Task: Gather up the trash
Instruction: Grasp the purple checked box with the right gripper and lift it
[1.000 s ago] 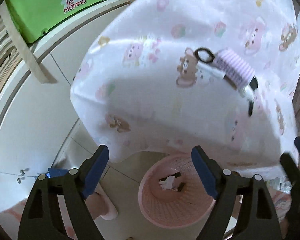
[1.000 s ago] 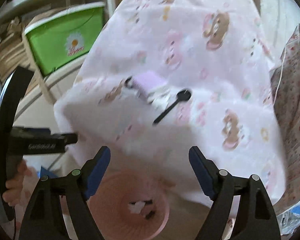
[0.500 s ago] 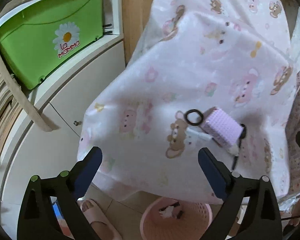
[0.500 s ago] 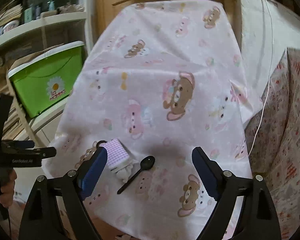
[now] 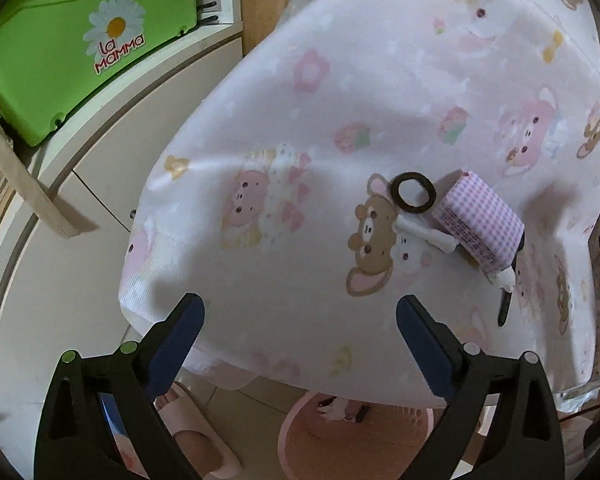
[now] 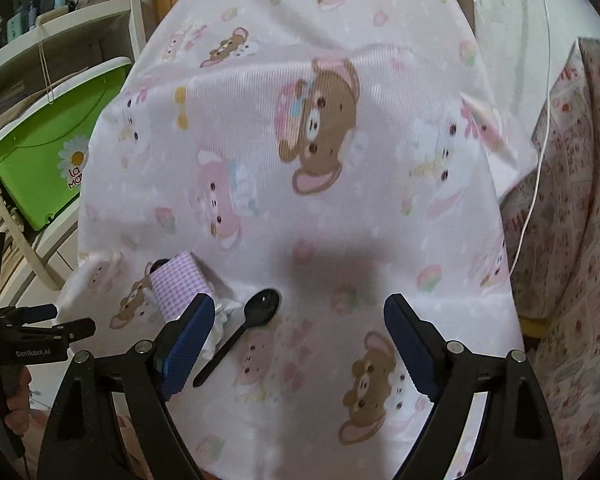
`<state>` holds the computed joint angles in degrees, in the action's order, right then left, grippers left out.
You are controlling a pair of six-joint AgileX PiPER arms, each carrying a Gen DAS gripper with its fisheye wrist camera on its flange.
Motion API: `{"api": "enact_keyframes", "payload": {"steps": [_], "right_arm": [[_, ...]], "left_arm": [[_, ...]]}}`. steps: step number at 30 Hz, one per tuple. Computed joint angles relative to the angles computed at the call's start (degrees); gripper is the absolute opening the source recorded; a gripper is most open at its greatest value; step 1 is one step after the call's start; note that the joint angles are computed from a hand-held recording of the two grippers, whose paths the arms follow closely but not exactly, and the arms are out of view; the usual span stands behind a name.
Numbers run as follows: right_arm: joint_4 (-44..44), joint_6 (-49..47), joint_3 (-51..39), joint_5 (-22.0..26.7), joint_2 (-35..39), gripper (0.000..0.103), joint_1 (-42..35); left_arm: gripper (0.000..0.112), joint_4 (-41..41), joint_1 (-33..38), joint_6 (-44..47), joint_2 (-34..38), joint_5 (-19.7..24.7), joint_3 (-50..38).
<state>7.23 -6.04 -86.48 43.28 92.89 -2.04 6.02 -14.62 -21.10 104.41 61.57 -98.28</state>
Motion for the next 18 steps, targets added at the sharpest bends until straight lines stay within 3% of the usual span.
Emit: {"api": "enact_keyframes", "payload": {"steps": [7,12,16,18], "right_arm": [[2.5,-1.8,-4.2,0.7,3.2,0.088,2.6],[10.3,-10.9,-8.6,4.0,7.4,0.088,5.0],[10.1,-15.3,-11.1,3.7,10.2,0.088,8.1],[13.1,-20.1,-14.7,7.6,13.2,0.088,8.5]], "left_arm": [[0.095,-0.1,2.0,-0.9,-0.7,2.0,-2.9],[0.095,0.9,2.6,-1.3,0.5,4.4,-6.5],[0.095,-0.3,3.9,-1.1,1.2,5.2,-8.2],[0.095,-1.0,4.3,-0.7,1.5,5.5,-8.8]]}}
